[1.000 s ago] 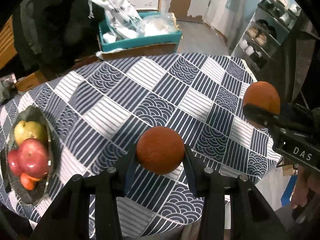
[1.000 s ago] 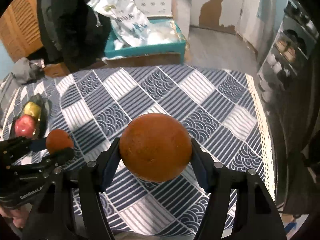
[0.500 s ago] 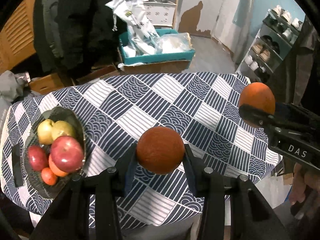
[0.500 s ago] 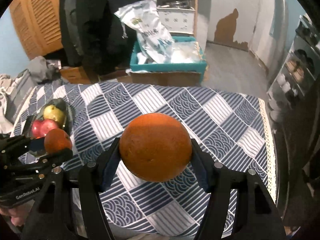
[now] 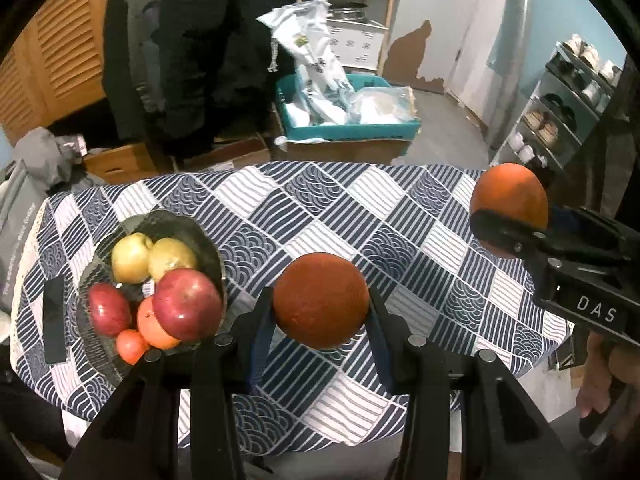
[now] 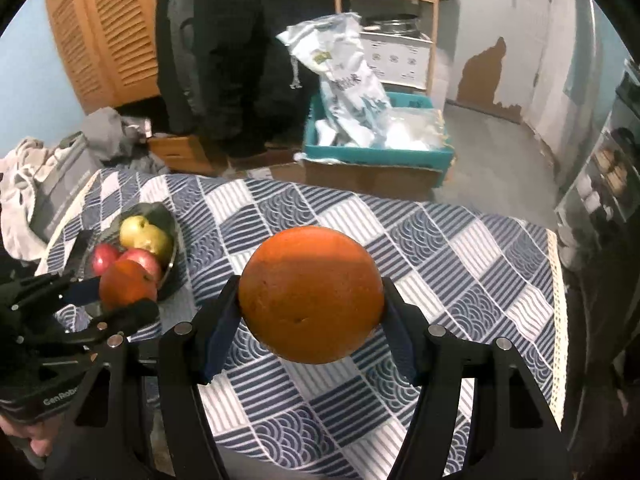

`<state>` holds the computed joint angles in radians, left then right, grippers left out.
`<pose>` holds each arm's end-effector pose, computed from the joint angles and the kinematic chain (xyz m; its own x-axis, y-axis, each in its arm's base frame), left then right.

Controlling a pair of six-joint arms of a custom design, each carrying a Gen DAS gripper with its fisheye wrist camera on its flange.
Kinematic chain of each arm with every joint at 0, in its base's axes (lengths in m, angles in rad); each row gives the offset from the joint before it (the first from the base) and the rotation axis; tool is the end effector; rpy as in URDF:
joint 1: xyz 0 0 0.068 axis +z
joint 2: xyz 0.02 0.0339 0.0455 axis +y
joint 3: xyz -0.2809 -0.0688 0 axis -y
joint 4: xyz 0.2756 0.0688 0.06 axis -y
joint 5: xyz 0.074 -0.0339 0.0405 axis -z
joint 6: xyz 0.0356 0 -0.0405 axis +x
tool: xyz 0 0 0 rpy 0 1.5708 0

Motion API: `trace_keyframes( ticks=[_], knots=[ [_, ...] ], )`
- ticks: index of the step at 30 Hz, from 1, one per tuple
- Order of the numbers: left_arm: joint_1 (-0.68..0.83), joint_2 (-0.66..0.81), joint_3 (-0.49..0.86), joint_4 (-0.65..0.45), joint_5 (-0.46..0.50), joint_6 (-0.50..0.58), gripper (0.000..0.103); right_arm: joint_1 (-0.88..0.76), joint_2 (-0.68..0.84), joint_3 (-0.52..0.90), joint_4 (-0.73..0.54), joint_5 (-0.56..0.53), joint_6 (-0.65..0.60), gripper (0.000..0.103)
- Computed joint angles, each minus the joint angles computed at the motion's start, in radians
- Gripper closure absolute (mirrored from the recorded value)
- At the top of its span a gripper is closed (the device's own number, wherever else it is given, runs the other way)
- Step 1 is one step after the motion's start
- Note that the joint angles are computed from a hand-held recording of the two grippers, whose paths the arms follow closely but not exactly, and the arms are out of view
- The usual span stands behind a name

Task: Organize fruits
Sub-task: 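Carry the large orange with the right tool toward the bowl while the left tool carries the small orange, then lower both oranges into the glass bowl and open both tools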

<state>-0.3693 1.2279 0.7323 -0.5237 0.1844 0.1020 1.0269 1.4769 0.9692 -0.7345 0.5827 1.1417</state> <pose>0.2342 -0.0976 0.2069 -0.7449 0.3957 -0.5371 0.5230 0.8462 -0.1020 0.1705 0.2441 0.2134 -0.7699 0.1941 -0.6079 0.1864 0.9795 0.0768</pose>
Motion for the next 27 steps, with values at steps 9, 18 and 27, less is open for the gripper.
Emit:
trace_keyframes(
  ticks=[9,18,27],
  knots=[
    [0.142,0.018,0.015,0.008,0.028,0.052,0.059,-0.037,0.132,0.124,0.087,-0.045,-0.103,0.037],
    [0.299,0.080,0.040,0.028,0.047,0.111,0.059,-0.073,0.308,0.287,0.156,-0.113,-0.199,0.037],
    [0.432,0.184,0.075,0.069,0.037,0.163,0.059,-0.086,0.503,0.496,0.163,-0.183,-0.279,0.037]
  ],
)
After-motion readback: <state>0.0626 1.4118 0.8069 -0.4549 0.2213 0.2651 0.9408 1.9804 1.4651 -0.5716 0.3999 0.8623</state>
